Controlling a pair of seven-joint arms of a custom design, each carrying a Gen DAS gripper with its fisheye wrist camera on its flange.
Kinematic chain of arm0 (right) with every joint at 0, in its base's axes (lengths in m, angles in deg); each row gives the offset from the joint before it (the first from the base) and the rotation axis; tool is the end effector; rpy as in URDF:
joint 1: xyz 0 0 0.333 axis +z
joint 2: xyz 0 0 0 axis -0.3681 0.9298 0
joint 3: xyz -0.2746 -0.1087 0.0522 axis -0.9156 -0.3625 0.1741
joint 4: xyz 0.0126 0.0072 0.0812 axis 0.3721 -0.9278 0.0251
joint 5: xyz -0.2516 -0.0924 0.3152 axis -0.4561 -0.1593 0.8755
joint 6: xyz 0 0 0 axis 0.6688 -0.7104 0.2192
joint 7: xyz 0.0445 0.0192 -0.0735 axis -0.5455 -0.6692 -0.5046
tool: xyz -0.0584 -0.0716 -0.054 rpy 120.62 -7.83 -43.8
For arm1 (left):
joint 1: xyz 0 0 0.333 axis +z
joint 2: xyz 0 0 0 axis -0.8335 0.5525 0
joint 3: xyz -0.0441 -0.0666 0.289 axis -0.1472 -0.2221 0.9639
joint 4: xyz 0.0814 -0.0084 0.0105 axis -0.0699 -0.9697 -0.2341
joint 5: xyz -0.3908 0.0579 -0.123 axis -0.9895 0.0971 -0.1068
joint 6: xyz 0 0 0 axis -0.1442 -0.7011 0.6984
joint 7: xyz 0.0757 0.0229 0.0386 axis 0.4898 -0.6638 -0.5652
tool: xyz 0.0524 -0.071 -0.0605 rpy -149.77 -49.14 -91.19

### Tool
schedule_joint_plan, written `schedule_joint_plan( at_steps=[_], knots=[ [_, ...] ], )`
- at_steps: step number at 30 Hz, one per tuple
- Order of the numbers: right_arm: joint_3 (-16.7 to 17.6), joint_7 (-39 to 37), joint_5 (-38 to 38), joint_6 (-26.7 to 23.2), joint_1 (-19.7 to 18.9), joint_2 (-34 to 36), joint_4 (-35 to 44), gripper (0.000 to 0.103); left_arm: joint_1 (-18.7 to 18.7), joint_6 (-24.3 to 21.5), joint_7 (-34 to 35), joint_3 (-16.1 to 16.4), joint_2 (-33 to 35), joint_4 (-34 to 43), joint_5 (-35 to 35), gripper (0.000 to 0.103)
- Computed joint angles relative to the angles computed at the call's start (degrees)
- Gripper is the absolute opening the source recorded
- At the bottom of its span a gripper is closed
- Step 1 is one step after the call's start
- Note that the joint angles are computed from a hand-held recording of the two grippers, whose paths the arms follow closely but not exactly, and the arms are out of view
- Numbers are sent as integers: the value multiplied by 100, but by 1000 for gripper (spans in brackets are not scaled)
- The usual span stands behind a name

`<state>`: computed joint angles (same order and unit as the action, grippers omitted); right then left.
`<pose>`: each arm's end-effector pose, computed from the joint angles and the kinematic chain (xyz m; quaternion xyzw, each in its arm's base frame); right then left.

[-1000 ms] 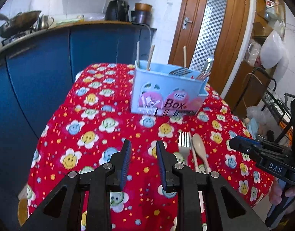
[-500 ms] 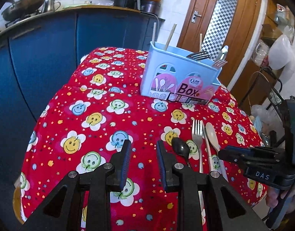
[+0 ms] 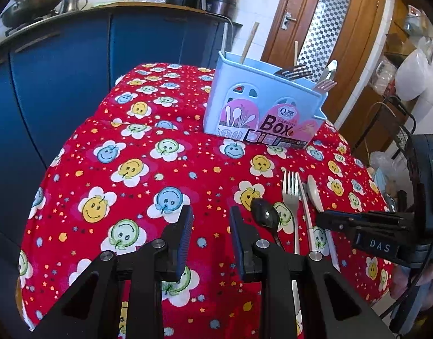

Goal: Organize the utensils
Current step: 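Move both tools back down to the remaining utensils, then grasp the metal fork with the left tool while the right tool grasps the wooden spoon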

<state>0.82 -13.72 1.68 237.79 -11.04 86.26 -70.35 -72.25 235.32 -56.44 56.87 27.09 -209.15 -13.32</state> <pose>0.5968 0.1226 0.3770 -0.7501 0.6101 -0.0611 0.2479 0.5626 -0.2659 0.3652 -0.6659 0.6441 -0.3316 0.1784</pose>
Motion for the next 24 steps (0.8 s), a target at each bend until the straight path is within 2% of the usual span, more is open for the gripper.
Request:
schedule_joint_plan(
  at_steps=[5,10,14,22,24],
  knots=[
    [46,-460,637,77,-95,-59,-78,11,78,-37,341,-168,22,23,-294,27],
    [54,-1260,1624,246,-161,-312,-297,11,248,-68,1232,-527,94,84,-1094,27],
    [-29,-1890,2379,146,-179,-511,-435,11,82,-237,1562,-512,201,276,-1303,27],
    [-184,-2408,2973,365,-152,-766,-692,11,9,-659,2606,-765,557,820,-1873,27],
    [-226,-2528,3133,346,-157,-806,-727,11,86,-900,3110,-953,694,1016,-2161,27]
  ],
)
